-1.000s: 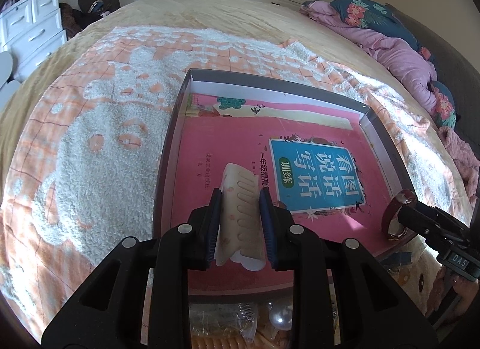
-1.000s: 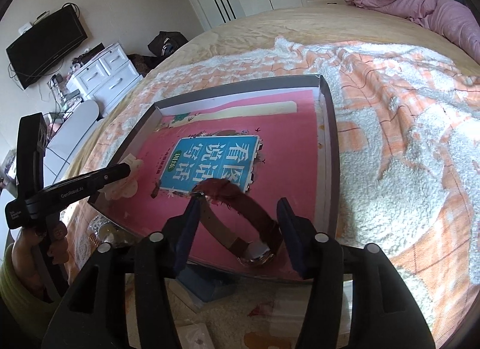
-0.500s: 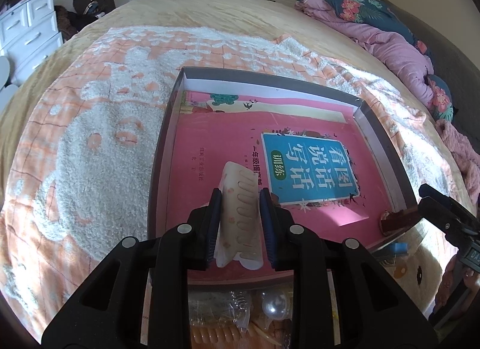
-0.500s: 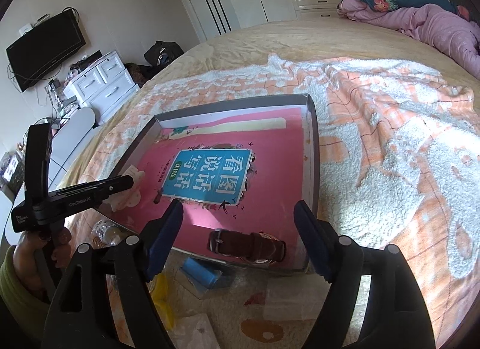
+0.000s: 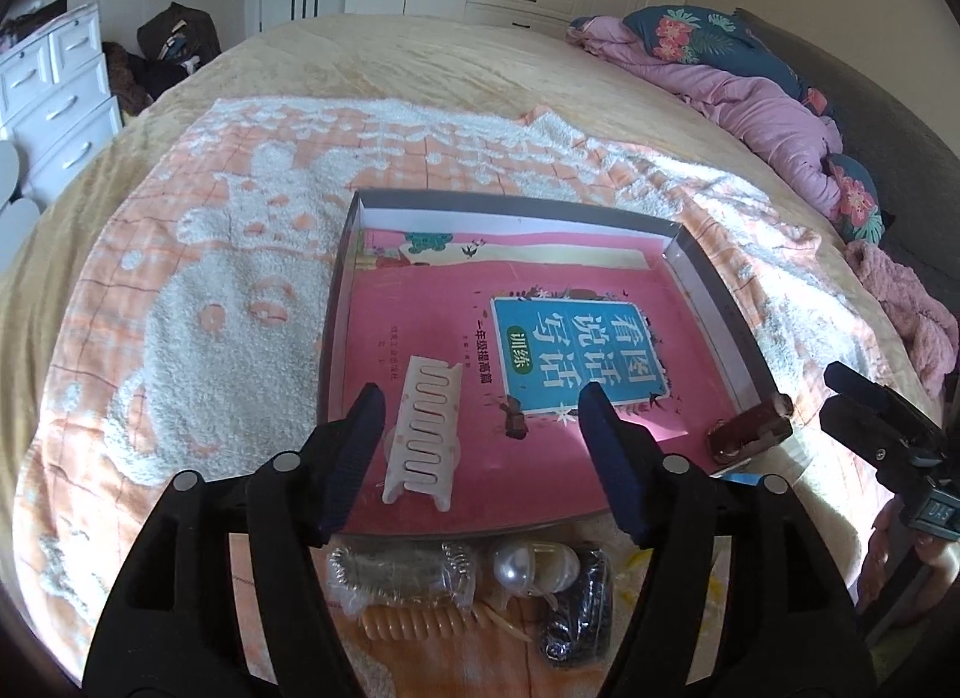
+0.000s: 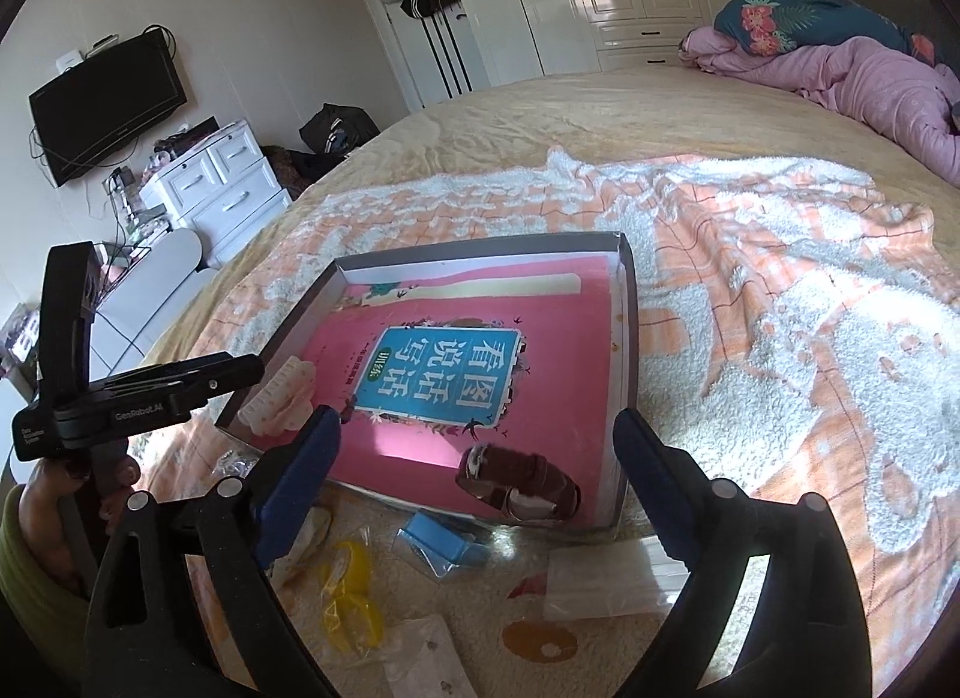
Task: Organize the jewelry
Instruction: 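Open the right tool to drop the watch while the left tool releases the clip, then pull both tools back from the box toward the remaining items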
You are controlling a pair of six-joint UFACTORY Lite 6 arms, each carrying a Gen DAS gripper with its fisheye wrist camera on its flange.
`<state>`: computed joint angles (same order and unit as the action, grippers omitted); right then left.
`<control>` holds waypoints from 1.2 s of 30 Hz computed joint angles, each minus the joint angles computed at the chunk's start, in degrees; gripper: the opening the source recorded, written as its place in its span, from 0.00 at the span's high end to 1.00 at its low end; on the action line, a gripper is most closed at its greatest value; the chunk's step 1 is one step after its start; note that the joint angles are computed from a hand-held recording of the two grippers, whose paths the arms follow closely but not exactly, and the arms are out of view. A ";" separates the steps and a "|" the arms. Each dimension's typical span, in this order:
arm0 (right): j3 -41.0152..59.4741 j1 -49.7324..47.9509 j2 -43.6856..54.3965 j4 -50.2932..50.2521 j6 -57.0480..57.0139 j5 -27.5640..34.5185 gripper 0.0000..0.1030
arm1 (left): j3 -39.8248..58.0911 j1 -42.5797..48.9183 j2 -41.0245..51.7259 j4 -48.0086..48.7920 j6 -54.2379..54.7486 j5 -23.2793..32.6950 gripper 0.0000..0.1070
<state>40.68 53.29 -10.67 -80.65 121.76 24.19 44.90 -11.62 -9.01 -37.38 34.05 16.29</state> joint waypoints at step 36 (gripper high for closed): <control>-0.74 16.16 -10.58 9.28 -6.31 19.95 0.04 | -6.63 5.49 -23.07 14.25 -15.02 6.96 0.13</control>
